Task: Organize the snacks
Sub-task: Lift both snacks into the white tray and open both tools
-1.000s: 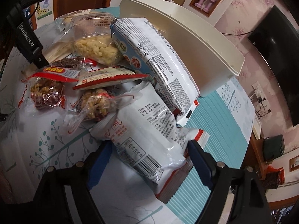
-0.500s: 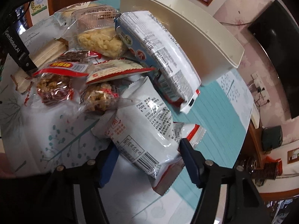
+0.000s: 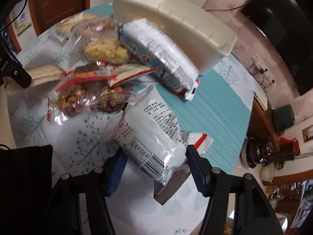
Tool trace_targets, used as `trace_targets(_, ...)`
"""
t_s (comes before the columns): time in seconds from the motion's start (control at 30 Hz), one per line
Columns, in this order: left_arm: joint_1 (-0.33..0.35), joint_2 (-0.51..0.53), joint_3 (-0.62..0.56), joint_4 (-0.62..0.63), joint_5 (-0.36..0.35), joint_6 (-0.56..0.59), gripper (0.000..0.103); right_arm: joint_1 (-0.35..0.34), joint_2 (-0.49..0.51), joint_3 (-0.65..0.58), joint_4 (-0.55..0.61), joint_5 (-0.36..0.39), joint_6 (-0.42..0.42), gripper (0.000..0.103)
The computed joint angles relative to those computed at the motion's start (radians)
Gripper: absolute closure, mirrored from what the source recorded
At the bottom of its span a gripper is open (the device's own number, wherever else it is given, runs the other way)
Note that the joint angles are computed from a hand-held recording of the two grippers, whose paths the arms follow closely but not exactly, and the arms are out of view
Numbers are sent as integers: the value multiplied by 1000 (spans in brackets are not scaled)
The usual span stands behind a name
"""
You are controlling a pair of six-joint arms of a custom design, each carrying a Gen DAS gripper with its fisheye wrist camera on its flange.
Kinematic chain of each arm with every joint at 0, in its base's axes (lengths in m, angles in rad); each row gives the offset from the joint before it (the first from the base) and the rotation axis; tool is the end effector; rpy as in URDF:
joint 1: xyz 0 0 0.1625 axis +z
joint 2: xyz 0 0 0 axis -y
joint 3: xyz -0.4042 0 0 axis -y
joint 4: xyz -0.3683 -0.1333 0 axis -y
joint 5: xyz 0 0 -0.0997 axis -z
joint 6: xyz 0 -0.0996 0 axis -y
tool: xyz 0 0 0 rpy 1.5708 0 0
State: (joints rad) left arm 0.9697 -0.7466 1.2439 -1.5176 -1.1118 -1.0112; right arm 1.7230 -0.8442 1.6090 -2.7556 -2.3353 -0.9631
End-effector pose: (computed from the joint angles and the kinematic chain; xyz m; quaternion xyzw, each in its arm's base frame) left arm -0.2262 -0.6435 0.1331 -0.1303 0.9301 0.0252 0.3425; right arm 0.1629 -0.6373 0.1846 0.4142 -0.8111 0.0338 0.4115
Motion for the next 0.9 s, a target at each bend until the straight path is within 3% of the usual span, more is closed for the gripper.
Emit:
trace_targets(0.37,-41,-1,-167,70,117,225,51,82,-34,25,-130,29,53,42)
trace_targets(0.9,-71,66,-453,26,335,541,51,165,118,-232,-262,102,61,41)
